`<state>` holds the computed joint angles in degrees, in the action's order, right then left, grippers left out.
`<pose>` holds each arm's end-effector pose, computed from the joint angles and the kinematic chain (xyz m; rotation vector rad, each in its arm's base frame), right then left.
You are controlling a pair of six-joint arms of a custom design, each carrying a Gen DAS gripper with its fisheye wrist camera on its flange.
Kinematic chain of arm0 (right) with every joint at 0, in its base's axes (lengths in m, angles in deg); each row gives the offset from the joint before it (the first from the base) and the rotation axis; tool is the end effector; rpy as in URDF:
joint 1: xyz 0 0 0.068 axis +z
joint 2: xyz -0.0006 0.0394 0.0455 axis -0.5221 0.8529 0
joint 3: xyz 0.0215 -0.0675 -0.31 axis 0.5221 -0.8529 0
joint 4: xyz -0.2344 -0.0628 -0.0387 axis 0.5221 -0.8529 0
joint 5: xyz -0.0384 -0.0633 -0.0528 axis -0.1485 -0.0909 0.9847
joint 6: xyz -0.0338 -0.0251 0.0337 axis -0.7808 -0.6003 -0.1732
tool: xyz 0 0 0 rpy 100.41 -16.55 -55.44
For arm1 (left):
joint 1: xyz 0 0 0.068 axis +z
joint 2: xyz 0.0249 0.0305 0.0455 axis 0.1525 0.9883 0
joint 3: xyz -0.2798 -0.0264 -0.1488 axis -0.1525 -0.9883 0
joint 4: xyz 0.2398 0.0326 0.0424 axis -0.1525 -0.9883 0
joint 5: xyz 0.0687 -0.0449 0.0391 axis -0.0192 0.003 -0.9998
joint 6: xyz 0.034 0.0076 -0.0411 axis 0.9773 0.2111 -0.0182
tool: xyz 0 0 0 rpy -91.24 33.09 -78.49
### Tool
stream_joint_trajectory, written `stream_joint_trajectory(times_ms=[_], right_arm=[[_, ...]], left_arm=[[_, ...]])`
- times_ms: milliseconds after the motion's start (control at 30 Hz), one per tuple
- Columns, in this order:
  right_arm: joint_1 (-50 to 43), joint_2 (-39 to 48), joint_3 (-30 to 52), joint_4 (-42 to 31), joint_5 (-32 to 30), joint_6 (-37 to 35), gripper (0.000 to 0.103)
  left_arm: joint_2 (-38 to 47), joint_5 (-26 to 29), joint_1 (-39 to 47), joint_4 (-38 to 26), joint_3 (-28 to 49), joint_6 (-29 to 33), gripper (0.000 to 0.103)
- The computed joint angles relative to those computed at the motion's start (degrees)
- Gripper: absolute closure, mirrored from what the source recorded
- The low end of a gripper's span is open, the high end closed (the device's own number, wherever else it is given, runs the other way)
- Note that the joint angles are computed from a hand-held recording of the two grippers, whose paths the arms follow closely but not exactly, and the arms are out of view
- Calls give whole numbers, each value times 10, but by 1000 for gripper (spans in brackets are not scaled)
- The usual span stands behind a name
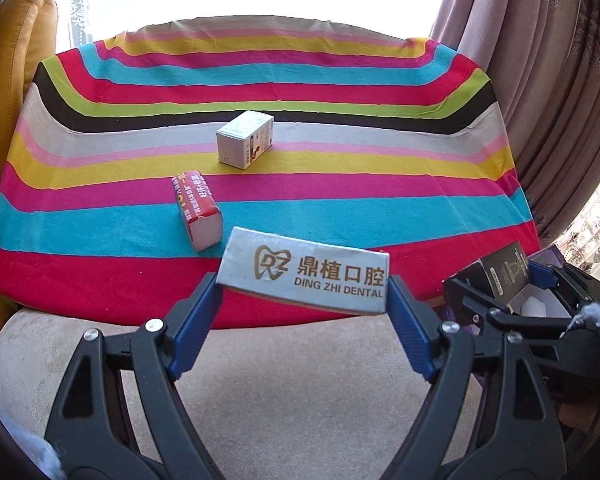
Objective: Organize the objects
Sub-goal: 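Carry the dental box and black DORMI box into the purple-rimmed box and release both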
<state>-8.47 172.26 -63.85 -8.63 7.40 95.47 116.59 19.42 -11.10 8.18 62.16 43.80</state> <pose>0.2055 0.0782 0.1627 0.0542 2.4879 0.0273 0.2379 -0.0849 0.1792 0.1214 2.4078 -0.2392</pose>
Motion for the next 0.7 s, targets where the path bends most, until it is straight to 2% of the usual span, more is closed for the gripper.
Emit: stream_joint_trajectory(times_ms=[333, 700], right_arm=[[-1, -98, -63, -49, 20, 30, 16], [-94, -233, -118, -124, -12, -1, 16]], left_arm=[[-18, -30, -98, -14, -8, -23, 19], [3, -51, -191, -27, 7, -40, 19]])
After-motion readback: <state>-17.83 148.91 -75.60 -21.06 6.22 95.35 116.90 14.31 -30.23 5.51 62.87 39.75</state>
